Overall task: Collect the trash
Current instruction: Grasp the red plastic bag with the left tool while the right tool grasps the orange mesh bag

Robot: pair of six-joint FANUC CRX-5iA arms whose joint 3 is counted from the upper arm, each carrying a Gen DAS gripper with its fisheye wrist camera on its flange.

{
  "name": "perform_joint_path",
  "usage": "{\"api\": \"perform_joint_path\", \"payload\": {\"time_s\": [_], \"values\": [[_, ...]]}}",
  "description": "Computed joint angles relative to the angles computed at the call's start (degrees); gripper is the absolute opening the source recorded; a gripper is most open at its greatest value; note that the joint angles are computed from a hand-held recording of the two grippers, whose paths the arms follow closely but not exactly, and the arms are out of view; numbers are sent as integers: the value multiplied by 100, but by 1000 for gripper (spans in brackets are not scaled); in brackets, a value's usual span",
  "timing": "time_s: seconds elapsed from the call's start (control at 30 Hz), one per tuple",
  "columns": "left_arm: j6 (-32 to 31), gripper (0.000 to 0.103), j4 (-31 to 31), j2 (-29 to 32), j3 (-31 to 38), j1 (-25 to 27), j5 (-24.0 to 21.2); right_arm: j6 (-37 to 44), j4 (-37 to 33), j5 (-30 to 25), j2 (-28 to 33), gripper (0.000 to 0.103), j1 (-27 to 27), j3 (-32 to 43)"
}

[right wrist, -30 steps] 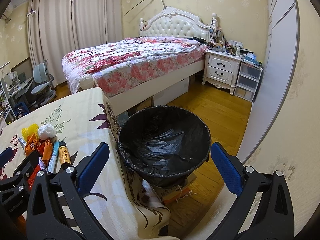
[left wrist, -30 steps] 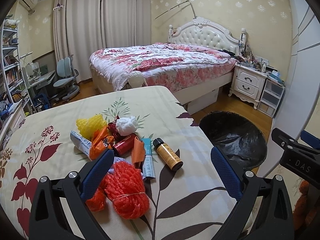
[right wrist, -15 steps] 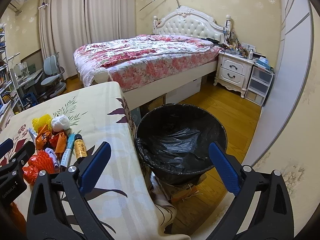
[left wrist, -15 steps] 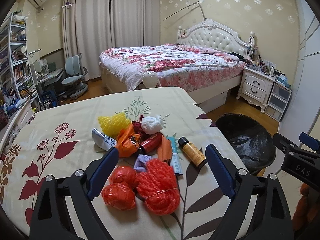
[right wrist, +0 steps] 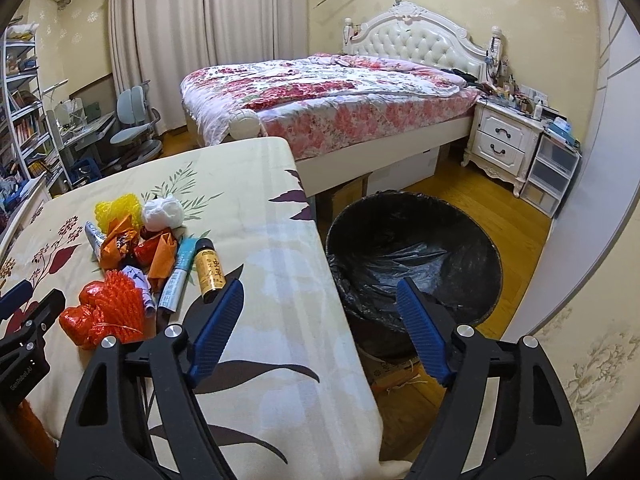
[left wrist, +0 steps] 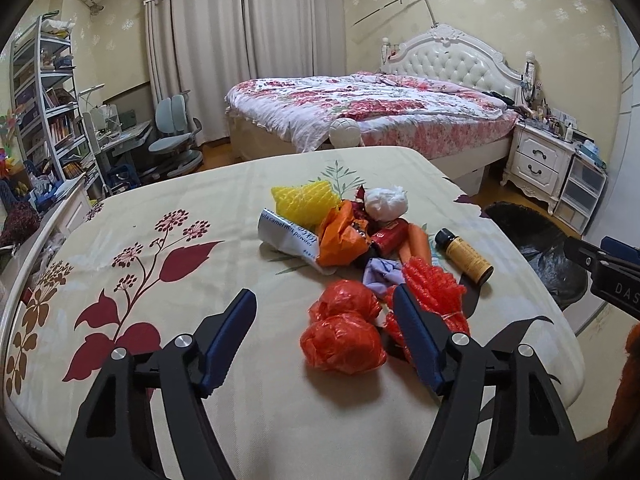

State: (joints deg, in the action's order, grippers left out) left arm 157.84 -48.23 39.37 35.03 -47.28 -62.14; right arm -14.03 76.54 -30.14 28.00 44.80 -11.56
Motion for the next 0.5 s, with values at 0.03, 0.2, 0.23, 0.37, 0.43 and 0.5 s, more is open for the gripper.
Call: {"api": "perform_joint_path", "payload": {"time_s": [0.03, 0.2, 0.23, 0.37, 0.43, 0.5], "values": [[10, 71, 21, -29, -52, 6, 25, 28, -12, 25, -3, 77, 4, -5], [-27, 73, 115, -43, -176, 62, 181, 271, -183, 48, 43, 77, 74, 86], [-76, 73, 162, -16, -170, 88, 217, 311, -224, 52, 50, 77, 88, 103], [-227, 73, 394, 54, -157, 214, 359, 485, -369, 95, 75, 77, 123, 157], [-304, 72, 483, 81, -153, 269, 392, 542, -406, 109, 87, 77, 142, 179], [-422, 57, 676, 21, -300, 363, 649, 585, -434, 136, 97, 77, 153, 191]]}}
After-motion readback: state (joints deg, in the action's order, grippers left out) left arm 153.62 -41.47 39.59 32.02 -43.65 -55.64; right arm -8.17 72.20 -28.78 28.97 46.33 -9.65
